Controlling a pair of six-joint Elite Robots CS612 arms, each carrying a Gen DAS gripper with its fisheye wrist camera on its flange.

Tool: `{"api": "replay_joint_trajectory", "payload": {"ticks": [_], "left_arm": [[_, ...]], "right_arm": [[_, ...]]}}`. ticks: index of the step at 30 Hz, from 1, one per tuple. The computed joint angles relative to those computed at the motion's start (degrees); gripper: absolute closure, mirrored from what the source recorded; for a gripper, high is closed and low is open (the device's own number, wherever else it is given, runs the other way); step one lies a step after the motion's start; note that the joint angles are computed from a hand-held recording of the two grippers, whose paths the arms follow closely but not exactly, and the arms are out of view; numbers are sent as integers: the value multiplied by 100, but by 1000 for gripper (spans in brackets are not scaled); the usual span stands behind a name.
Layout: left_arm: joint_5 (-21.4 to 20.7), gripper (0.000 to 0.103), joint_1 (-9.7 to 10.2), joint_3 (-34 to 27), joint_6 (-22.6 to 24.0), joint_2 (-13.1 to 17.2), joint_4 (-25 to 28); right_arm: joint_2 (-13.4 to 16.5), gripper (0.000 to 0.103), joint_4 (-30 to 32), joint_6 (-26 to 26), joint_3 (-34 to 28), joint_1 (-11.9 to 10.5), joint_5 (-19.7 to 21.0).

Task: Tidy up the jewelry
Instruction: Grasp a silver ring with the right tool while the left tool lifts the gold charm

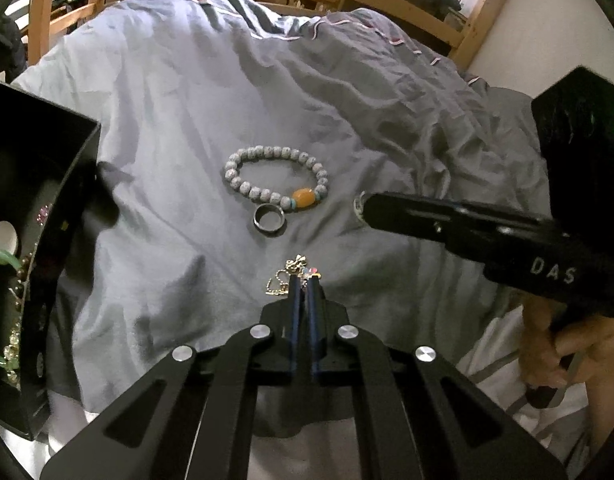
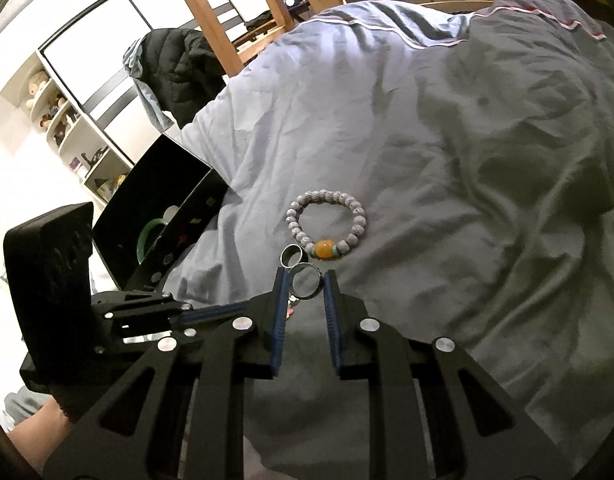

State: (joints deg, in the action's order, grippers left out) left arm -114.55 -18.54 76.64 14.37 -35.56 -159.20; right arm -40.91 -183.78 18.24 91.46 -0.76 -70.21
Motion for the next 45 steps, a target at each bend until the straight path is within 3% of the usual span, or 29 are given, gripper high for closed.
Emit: {"api": "replay_joint_trajectory", "payload": {"ticks": [6, 7, 10, 11, 13, 19, 21, 23, 25, 30, 31, 45], "left_arm": [[135, 97, -33, -23, -36, 23, -122], [195, 93, -42, -66, -56, 47, -64], [289, 65, -42, -146, -218, 112, -152], [246, 60, -32, -173, -270, 132, -199], [103, 60, -14, -255, -369, 178, -220], [253, 60, -107, -252, -113, 208, -99], [348, 65, -143, -216, 20, 194, -64], [335, 80, -143, -229, 77, 196, 37], [211, 88, -113, -269, 65, 199, 173], [163, 92, -89, -196, -14, 123, 128], [131, 97, -80, -172, -48, 99, 87], [-404, 97, 85, -83, -451, -52, -252]], "right_arm": [[-4, 84, -108, 153, 86, -41, 63], [1, 84, -134, 184, 96, -42, 65], [18, 84, -195, 276, 127, -52, 89], [28, 84, -188, 303, 131, -54, 87], [45, 84, -180, 345, 134, -55, 84], [63, 84, -251, 485, 171, -86, 88], [68, 84, -262, 521, 169, -89, 81], [67, 84, -271, 516, 174, -91, 84], [69, 84, -278, 521, 174, -93, 75], [71, 84, -327, 575, 190, -103, 85], [68, 84, -358, 600, 200, -109, 92], [-44, 84, -449, 541, 253, -65, 1]]}}
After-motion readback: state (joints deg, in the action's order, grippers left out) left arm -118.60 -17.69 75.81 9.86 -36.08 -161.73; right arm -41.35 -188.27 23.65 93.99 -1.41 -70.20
